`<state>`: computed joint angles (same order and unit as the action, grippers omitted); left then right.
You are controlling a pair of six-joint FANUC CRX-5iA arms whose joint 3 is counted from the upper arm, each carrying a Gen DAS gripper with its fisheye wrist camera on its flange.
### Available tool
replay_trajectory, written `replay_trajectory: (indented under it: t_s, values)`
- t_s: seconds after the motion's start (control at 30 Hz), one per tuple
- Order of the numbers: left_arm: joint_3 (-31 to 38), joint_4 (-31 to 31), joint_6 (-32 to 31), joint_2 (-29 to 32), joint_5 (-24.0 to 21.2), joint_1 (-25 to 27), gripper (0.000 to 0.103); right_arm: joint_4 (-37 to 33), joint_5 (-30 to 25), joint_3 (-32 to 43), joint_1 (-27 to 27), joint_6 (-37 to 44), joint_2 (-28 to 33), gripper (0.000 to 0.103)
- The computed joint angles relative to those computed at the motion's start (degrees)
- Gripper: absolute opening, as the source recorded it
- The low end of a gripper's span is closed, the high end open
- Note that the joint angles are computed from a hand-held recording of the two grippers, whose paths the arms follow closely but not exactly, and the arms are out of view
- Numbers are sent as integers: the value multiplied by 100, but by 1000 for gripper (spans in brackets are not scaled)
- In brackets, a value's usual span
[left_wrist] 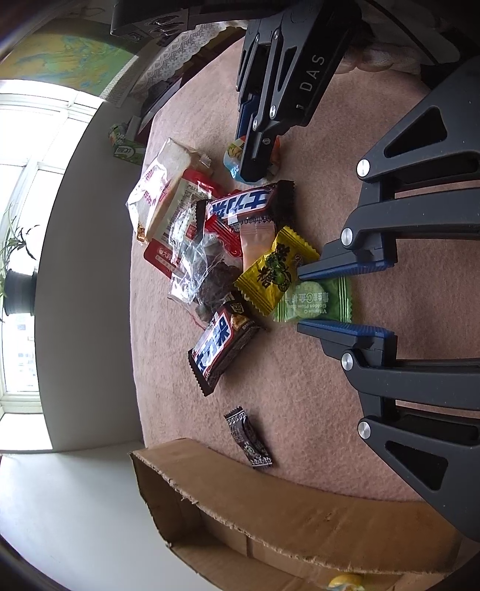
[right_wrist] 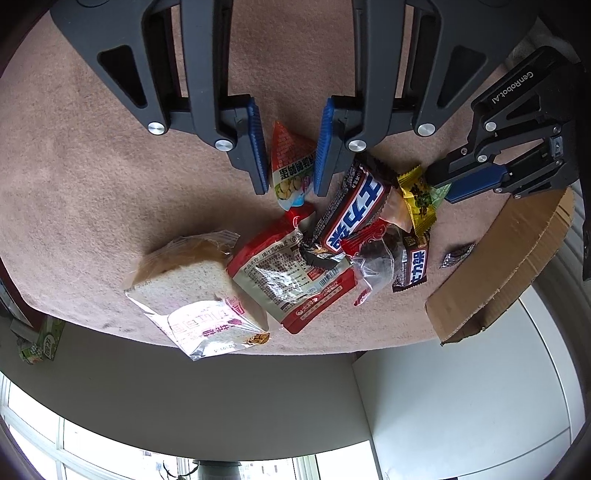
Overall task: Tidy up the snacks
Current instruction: 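Grasp the green square candy with the left tool while the right grasps the red-white egg candy, then carry both candies over the cardboard box and open both tools to release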
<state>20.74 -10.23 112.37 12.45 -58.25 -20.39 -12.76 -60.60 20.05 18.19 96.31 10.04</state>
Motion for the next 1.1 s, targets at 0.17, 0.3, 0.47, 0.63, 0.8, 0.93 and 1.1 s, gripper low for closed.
replay_trajectory:
  t_s: [0.17,0.3,0.47,0.63,0.8,0.93,1.1]
  values:
    - [-183,80,56,-147,138,42,20,-101,36,-28,-80,-31,-69,26]
    - [-270,28,124,-264,234,27,20,-171,82,-64,-134,-53,-147,26]
    - [-380,-6,227,-429,414,45,20,-201,161,-80,-138,-110,-220,26]
    - [-419,-48,266,-531,522,30,20,-324,226,-62,-96,-103,-304,26]
    - [-475,-274,435,-716,654,-11,20,-453,433,-88,28,-61,-468,26]
    - [-612,-410,591,-925,780,29,20,-534,570,-60,158,-35,-549,26]
    - [-728,-760,900,-1162,799,76,20,-654,710,-4,365,-34,-596,26]
